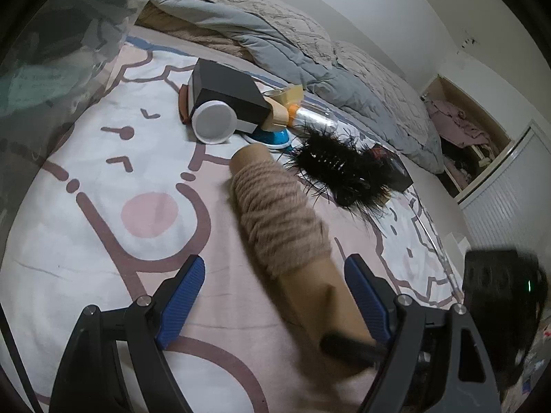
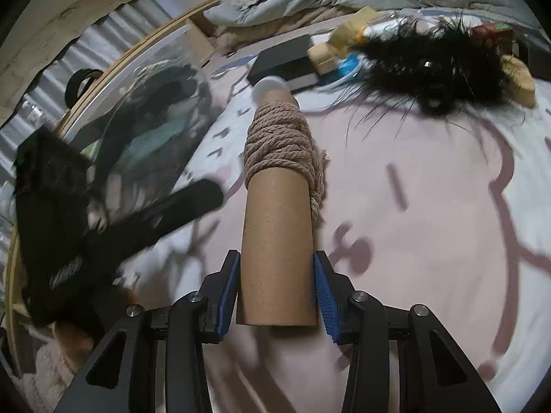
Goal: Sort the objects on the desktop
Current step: 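Pass the rope-wrapped tube from the right gripper into the left gripper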
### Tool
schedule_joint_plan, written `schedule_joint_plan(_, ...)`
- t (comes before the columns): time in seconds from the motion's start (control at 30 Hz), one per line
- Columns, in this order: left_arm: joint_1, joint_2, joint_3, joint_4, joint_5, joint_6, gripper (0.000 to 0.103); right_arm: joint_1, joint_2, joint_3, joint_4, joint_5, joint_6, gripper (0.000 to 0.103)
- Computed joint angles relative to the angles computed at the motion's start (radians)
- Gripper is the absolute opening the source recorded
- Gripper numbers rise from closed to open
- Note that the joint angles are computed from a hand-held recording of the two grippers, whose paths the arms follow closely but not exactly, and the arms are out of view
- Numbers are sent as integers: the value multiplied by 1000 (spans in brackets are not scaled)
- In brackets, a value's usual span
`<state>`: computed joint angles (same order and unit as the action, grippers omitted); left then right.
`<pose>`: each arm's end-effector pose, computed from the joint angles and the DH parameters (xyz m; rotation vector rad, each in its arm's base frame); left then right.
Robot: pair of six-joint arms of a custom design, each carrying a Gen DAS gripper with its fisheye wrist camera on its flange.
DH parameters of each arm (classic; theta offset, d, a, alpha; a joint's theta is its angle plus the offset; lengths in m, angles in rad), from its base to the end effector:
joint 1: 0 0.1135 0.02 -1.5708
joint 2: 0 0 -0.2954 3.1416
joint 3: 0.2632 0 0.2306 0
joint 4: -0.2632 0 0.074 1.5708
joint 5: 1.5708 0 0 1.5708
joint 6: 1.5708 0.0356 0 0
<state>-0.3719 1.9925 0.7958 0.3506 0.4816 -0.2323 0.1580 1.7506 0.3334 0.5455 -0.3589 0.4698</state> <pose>0.3183 -0.1419 0.1187 0.3995 2.4349 -0.8531 0.2304 0.0494 0.1111 0.2242 2.4882 0.7107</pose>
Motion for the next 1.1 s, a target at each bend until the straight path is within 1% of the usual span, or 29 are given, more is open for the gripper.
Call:
schedule_joint_plan(0.17,12,5,5,-4,20,-14,83,95,-13,-47,52,14,71,43)
schedule_joint_plan(0.33,7,-2,5,-20,4,-1,83,169,-28,-66,64,24,81,44)
schedule_joint_plan(0.4,3,-5,11,-45,-10,9,83,163,-40,-77,86,2,74,46)
schedule_joint_plan(0.43,2,-5,12,-52,-17,14,83,151,-42,-84,106,-28,68,46)
schedule_joint_plan(0.5,0,-4,14,-67,-33,29,83,128,-39,-92,138,-106,54,53)
schedule_joint_plan(0.53,-2,-2,18,-78,-44,36,83,123,-43,-96,150,-135,48,63)
schedule_joint_plan(0.57,-2,2,19,-81,-46,38,83,126,-58,-100,152,-140,38,68)
schedule_joint_plan(0.63,-1,7,24,-92,-50,39,83,122,-117,-99,102,-112,2,68)
schedule_joint_plan(0.7,-2,9,29,-106,-66,47,83,84,-154,-109,87,-113,-6,68)
schedule_joint_plan(0.8,-10,16,43,-137,-111,64,83,-43,-175,-124,83,-130,-14,68)
schedule_joint_plan(0.87,-12,24,51,-155,-128,68,83,-151,-202,-134,49,-130,-37,68)
schedule_joint_plan(0.93,-13,31,55,-165,-139,70,83,-266,-185,-131,47,-158,-48,68)
schedule_joint_plan(1.0,-15,33,57,-170,-151,75,83,-347,-157,-125,63,-194,-40,68)
schedule_joint_plan(1.1,-24,36,58,-172,-170,73,83,-465,-58,-95,132,-276,-4,68)
